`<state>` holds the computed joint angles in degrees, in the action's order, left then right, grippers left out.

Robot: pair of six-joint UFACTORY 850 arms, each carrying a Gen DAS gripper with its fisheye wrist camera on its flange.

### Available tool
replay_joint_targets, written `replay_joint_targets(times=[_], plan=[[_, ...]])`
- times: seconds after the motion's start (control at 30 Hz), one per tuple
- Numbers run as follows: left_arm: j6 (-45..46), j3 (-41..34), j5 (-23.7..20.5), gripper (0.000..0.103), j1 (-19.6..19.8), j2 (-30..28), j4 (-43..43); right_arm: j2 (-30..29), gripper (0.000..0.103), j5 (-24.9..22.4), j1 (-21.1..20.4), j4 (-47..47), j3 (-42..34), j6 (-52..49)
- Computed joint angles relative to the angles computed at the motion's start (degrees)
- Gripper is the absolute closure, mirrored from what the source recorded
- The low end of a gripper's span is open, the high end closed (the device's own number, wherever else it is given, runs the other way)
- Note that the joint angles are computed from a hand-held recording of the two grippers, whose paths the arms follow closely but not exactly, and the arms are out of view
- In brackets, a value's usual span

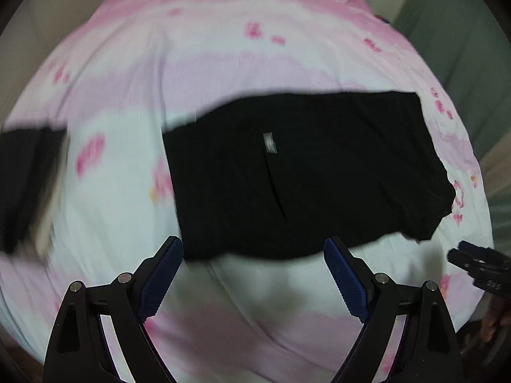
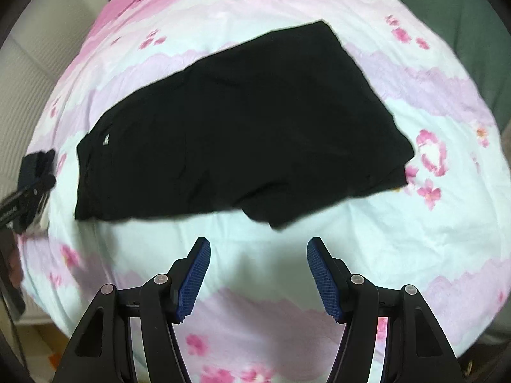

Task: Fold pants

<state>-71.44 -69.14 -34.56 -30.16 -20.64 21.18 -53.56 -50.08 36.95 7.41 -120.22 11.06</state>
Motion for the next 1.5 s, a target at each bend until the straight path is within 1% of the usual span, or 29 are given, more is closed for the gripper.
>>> replay_joint_targets(times=[0.1,0.17,0.2,0.27,0.37,0.4,0.47,0.5,0.53,0.63,0.7,0.8,0.83,0.87,0.9,0.93,0.97,1.03,1.1,1.17,1.23,1.3,1.33,1.37,1.4,1.43,1.47,1.5], plan=[[-5.3,-0.9,-2.1,0.013,-3.0,-1.1,-2.1,0.9,0.039,2.8,-1.6,5.8,3.9,-7.5],[-7.8,-1.5,-3.9,0.013,-4.5,-1.6,-2.1,0.4,0.041,3.6,-2.6,9.4,4.7,-10.8],[-9.2,-2.1,-5.2,0.013,-5.4,-2.0,-2.1,-0.5,0.041,3.7,-3.1,12.0,4.5,-13.1],[-12.4,-2.0,-6.3,0.013,-6.8,-2.0,-1.5,-2.1,0.048,3.5,-3.5,14.1,3.3,-15.5],[-15.9,-2.4,-7.2,0.013,-7.8,-2.5,-1.3,-4.3,0.050,4.2,-3.3,14.9,1.6,-19.2],[-16.8,-2.7,-7.6,0.013,-8.1,-2.8,-1.5,-5.9,0.050,3.8,-3.1,14.9,-0.1,-20.8],[-18.0,-3.3,-8.7,0.013,-8.5,-3.1,-1.5,-8.6,0.059,1.7,-2.9,14.3,-3.8,-21.3],[-18.6,-3.5,-9.1,0.013,-8.7,-3.2,-1.3,-9.2,0.061,1.7,-2.8,14.6,-4.7,-22.2],[-19.5,-3.7,-9.3,0.013,-9.1,-3.2,-0.9,-9.4,0.064,1.9,-2.8,14.5,-5.3,-22.8],[-20.5,-4.4,-10.1,0.013,-9.3,-3.5,-1.0,-8.3,0.064,5.5,-2.8,17.0,-4.6,-26.9],[-20.9,-4.8,-10.8,0.013,-9.5,-3.7,-1.2,-10.7,0.064,3.1,-2.8,16.1,-8.4,-28.1],[-21.3,-5.2,-11.9,0.013,-9.7,-3.8,-1.2,-16.3,0.066,-2.1,-2.3,12.6,-17.0,-27.3],[-21.5,-5.3,-12.3,0.013,-9.7,-3.8,-1.3,-16.9,0.073,-2.3,-2.2,12.2,-17.7,-27.8],[-21.7,-5.2,-12.3,0.013,-9.7,-3.7,-1.2,-17.8,0.088,-3.0,-2.1,12.1,-19.2,-28.6],[-21.9,-5.2,-12.1,0.013,-9.7,-3.6,-1.2,-18.4,0.093,-4.1,-2.0,12.2,-20.5,-29.0],[-22.3,-5.1,-12.2,0.013,-9.7,-3.5,-1.1,-18.1,0.095,-4.7,-2.0,12.3,-20.5,-29.2],[-22.8,-5.1,-12.4,0.013,-9.7,-3.4,-0.9,-16.8,0.096,-4.3,-2.1,12.6,-18.8,-29.5],[-23.1,-5.1,-12.8,0.013,-9.6,-3.4,-1.0,-12.9,0.096,-2.3,-2.2,13.3,-13.0,-29.8],[-22.6,-5.2,-13.2,0.013,-9.3,-3.7,-1.6,-11.2,0.096,-2.6,-2.4,14.7,-9.6,-30.1],[-22.2,-5.4,-13.7,0.013,-8.9,-4.1,-2.1,-11.9,0.096,-3.9,-2.4,14.2,-9.8,-28.7],[-22.4,-4.8,-13.3,0.013,-8.4,-3.9,-2.1,-12.3,0.096,-4.2,-2.3,14.1,-9.9,-27.3],[-23.5,-3.4,-12.3,0.013,-7.7,-3.2,-2.2,-13.2,0.095,-5.6,-2.3,12.7,-11.7,-25.3],[-24.5,-2.4,-11.5,0.013,-7.3,-2.6,-2.2,-13.8,0.088,-6.9,-2.4,11.9,-12.9,-23.8],[-25.7,-1.2,-10.4,0.013,-6.9,-1.9,-2.3,-14.2,0.076,-8.0,-2.3,11.1,-13.9,-22.0],[-27.3,0.4,-8.6,0.013,-6.5,-0.9,-2.2,-13.5,0.070,-8.6,-2.2,9.5,-13.3,-20.2],[-28.9,2.3,-6.1,0.013,-6.0,0.2,-2.1,-12.0,0.058,-8.6,-2.0,7.4,-11.7,-18.2],[-30.2,4.1,-3.7,0.013,-5.4,1.3,-2.2,-10.7,0.049,-8.5,-1.8,5.8,-10.2,-16.9],[-31.5,5.9,-1.3,0.013,-4.8,2.3,-2.3,-9.6,0.047,-8.6,-1.5,4.2,-9.1,-15.4]])
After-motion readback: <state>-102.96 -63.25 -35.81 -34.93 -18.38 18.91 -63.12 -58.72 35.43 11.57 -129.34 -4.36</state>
